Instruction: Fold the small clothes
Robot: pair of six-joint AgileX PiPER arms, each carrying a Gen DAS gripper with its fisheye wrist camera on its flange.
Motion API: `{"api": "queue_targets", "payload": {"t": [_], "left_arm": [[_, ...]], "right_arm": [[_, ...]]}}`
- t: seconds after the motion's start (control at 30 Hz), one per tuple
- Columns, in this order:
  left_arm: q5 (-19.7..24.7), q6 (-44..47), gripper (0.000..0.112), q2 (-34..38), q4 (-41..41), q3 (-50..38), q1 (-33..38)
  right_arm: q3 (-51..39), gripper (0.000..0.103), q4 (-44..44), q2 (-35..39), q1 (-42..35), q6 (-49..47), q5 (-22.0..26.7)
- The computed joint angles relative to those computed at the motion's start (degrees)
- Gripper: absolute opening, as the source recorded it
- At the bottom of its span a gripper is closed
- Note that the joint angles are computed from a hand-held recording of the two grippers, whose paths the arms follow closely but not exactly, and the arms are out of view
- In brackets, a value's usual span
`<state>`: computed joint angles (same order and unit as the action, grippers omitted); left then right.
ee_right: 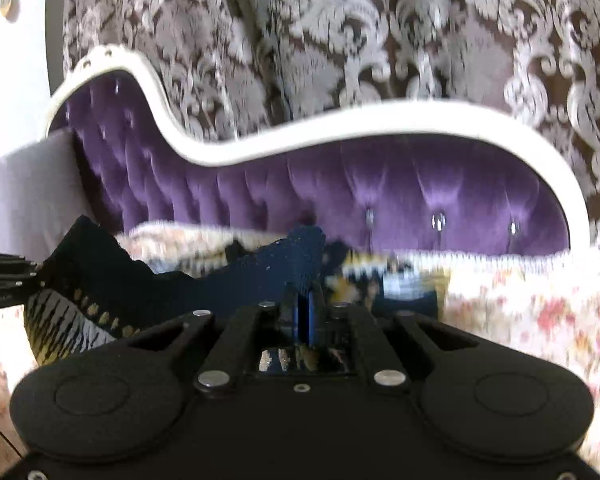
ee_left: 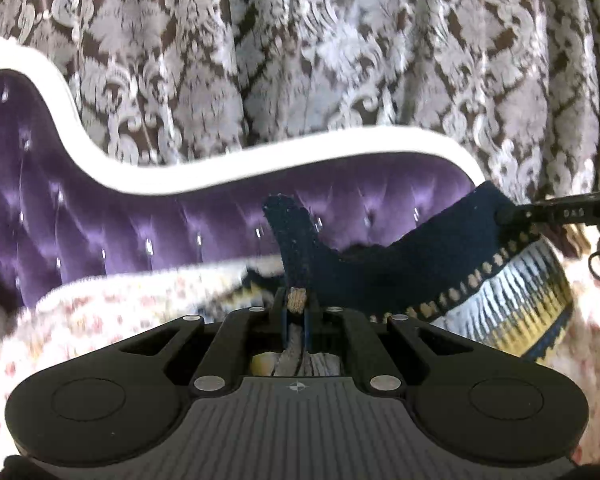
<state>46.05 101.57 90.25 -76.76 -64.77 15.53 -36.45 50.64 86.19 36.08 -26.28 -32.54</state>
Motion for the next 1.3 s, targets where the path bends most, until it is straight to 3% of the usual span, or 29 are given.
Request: {"api": "queue_targets", "payload": {"t": [0.17,0.33,0.43,0.63,0.7,0.83,0.9,0.97,1.0,1.07,1.17,1.2,1.3], "left_arm": [[-5.29,-5.91,0.007,7.70,2.73,-11.78,-4.92],[-9.52,-18.63,0.007,19.54,11.94,-25.60,-9.46],[-11.27,-27.38,0.007,26.09,20.52,-31.98,-11.76],[-14.75,-39.97,0.009,35.58,34.88,-39.10,-14.51],[-14.11,-43.22,0.011,37.64,39.17,-41.10,-14.65],[-16.47,-38.47,0.016,37.69,35.33,-38.75,-14.05],[-15.20,-43.75,0.028,38.96,39.41,-42.07,-14.38],[-10.67,-49.71,0.032,40.53,42.09,-47.21,-13.71],[-7.90,-51.90,0.035,41.20,42.34,-49.60,-13.23],[-4.65,-55.47,0.045,39.83,41.81,-50.25,-11.61],[-4.33,-52.32,0.054,34.40,35.56,-43.86,-8.83],[-4.23,-50.95,0.057,32.48,34.00,-41.32,-8.19],[-4.77,-43.32,0.060,24.42,26.93,-29.96,-5.22]], "right_arm": [[-10.56,0.010,-2.25,5.44,-6.84,-4.21,5.49],[-22.98,0.010,1.40,15.82,-12.06,-9.84,10.55],[-28.41,0.010,7.93,21.78,-13.27,-17.53,12.03],[-36.95,0.010,20.52,32.45,-15.10,-30.92,14.28],[-38.21,0.010,22.66,34.68,-15.46,-32.87,14.29],[-37.60,0.011,19.99,36.93,-15.66,-28.68,13.22],[-37.55,0.012,22.11,36.59,-15.71,-29.65,13.13],[-37.76,0.025,24.97,36.35,-15.89,-31.75,12.98],[-37.65,0.042,25.69,36.13,-15.82,-31.82,12.52],[-35.51,0.048,21.66,34.22,-16.00,-26.32,12.31],[-28.84,0.068,10.58,28.97,-15.56,-12.35,9.61],[-26.20,0.080,7.13,26.67,-15.20,-7.61,8.80],[-18.91,0.086,3.24,19.70,-13.20,0.81,7.42]]}}
